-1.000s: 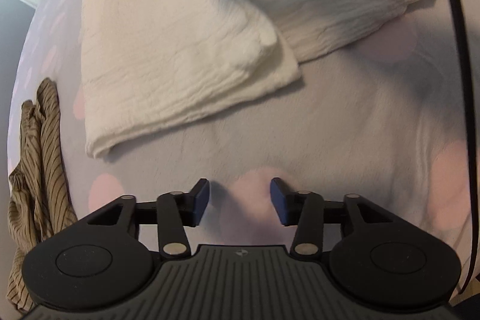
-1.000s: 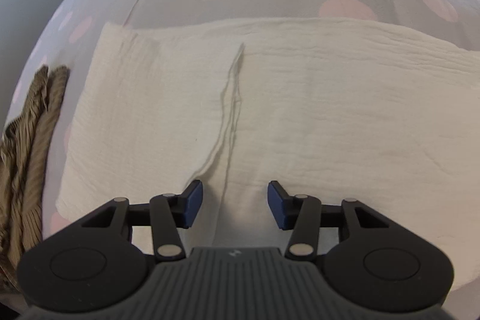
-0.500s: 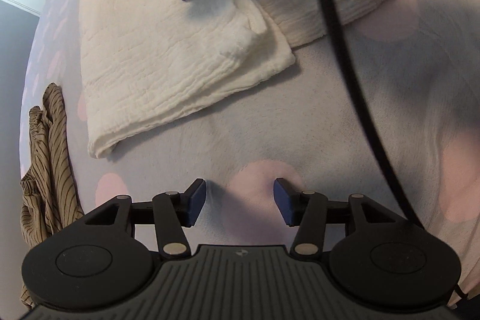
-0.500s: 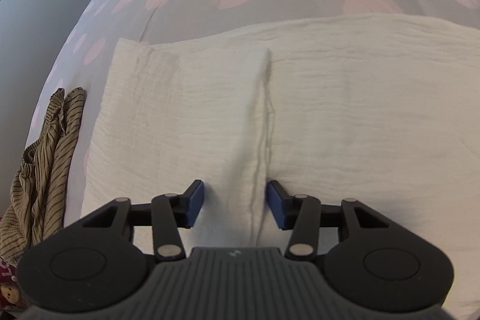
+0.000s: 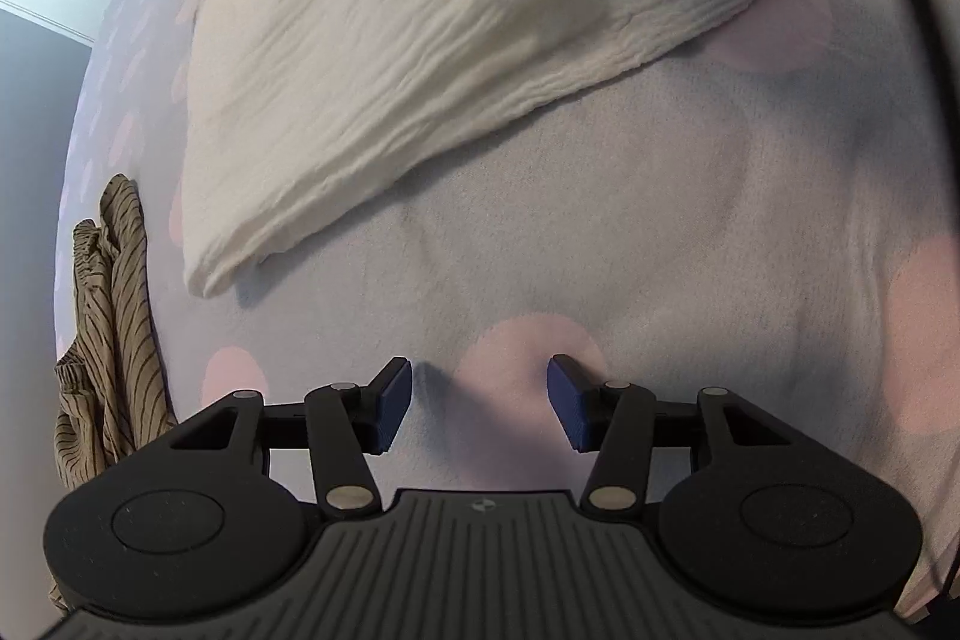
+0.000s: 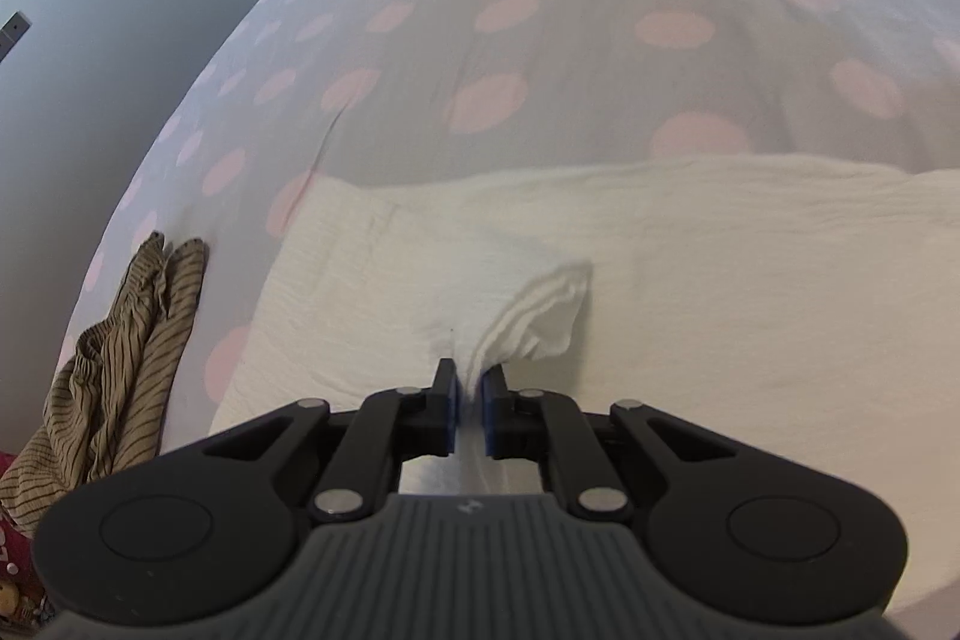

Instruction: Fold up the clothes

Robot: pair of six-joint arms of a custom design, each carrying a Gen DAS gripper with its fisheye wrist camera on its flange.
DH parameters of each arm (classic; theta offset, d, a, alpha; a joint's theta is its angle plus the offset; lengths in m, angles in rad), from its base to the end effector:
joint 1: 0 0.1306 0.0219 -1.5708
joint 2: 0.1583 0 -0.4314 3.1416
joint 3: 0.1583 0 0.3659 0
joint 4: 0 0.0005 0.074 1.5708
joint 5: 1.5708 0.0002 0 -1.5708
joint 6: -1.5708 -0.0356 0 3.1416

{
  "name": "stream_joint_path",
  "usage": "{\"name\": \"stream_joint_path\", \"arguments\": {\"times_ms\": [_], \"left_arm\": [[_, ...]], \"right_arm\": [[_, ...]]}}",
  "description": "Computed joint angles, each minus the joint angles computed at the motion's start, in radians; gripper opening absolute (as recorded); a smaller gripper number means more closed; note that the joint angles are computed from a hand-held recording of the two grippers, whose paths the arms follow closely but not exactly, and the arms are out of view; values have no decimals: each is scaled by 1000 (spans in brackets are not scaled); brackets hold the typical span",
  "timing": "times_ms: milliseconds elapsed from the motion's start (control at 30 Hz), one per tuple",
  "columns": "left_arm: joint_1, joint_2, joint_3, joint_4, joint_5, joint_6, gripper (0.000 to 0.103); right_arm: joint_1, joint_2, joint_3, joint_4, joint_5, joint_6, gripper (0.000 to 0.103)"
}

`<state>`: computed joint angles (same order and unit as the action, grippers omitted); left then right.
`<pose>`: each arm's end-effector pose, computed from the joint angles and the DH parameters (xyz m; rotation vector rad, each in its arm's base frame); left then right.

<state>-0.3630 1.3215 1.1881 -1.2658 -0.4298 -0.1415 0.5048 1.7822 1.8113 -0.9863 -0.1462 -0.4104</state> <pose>0.3447 -0.1156 0.4067 0.6633 2.7890 0.5945 0.5284 0.2973 0.4541 -0.1831 2.5971 0.5353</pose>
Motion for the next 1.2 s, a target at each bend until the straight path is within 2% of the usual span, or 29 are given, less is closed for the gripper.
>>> {"name": "stream_joint_path", "arguments": {"times_ms": [367, 700, 867, 1067, 1200], "left_arm": [[-33, -13, -36, 43, -76, -27, 48], [-56, -9, -34, 22, -113, -24, 48], [-29, 6, -3, -21, -71, -2, 48], [-39, 10, -1, -35, -80, 6, 48], [-52, 11, 3, -51, -82, 21, 48]], "right_arm": [[-129, -147, -27, -36, 79, 9, 9], [-306, -246, -75, -78, 133, 48, 9], [-390, -276, -96, -79, 136, 67, 9], [-476, -267, -105, -80, 151, 76, 9], [-513, -241, -118, -88, 196, 94, 9]]}}
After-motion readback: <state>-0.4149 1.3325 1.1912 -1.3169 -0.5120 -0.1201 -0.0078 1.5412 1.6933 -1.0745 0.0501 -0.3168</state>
